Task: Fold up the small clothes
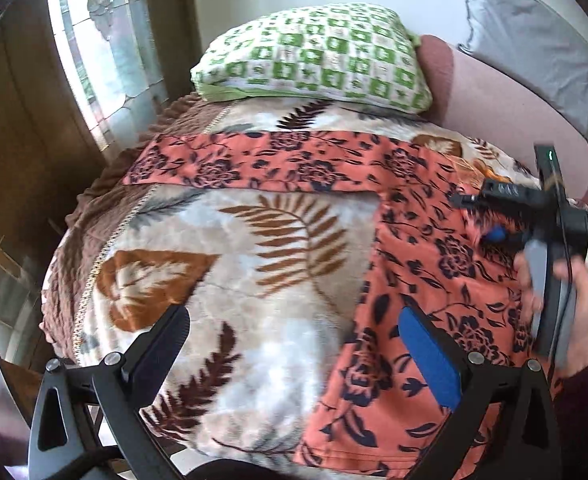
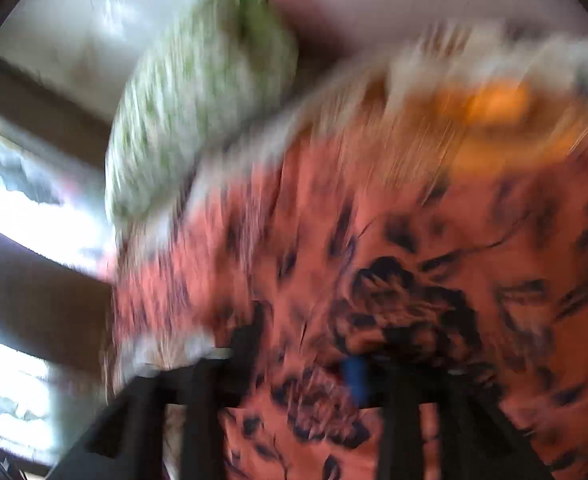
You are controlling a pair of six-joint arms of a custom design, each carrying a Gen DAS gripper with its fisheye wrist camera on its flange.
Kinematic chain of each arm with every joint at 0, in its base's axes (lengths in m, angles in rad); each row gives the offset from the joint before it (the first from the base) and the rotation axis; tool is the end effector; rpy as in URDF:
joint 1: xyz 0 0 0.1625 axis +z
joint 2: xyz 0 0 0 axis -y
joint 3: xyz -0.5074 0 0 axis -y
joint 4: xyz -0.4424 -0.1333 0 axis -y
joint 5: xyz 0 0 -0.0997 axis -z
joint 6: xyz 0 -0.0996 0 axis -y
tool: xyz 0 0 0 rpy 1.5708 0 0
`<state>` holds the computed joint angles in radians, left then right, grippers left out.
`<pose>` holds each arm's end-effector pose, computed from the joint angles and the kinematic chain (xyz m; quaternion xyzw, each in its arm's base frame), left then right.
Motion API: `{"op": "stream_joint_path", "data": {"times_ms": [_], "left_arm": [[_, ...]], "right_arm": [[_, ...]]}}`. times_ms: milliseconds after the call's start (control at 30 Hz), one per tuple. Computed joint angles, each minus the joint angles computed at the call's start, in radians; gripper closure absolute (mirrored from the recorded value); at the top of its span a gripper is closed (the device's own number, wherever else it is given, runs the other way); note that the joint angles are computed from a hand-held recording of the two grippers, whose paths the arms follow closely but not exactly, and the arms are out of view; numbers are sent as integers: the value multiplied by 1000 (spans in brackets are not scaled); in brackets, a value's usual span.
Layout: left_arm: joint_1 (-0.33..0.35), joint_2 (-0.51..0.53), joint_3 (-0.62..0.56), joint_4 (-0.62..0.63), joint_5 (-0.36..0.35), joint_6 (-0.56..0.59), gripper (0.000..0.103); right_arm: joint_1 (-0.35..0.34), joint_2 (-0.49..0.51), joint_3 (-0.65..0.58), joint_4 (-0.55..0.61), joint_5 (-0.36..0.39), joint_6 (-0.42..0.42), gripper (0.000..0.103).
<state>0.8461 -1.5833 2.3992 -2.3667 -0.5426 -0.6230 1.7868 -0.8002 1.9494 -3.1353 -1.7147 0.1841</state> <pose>-0.0985 -0.4410 0.2942 0.0492 0.8693 -0.3000 0.3897 0.2589 -0.6245 0.0729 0.0007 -0.9761 0.2155 0.0281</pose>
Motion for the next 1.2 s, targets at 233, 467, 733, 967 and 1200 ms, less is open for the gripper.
{"op": "stream_joint_path", "data": {"times_ms": [233,467,733,967,1200], "left_arm": [[-11,49,-13,-84,4,53,0],[-42,261,-72,-322,-52,247,0],[-27,646,-244,-326,79,304,0],[16,771,-394,19,204,15,0],[94,722,-460,130,197,-113,0]], "right_arm": [[-64,-209,228,-142,187,-195,27],[-222,-416,400,-228,259,-168,27],[-461,-383,413,-276,530,102,27],[-473,-352,359,-177,570,129,27],[-490,-334,349,-156,568,152,30]]}}
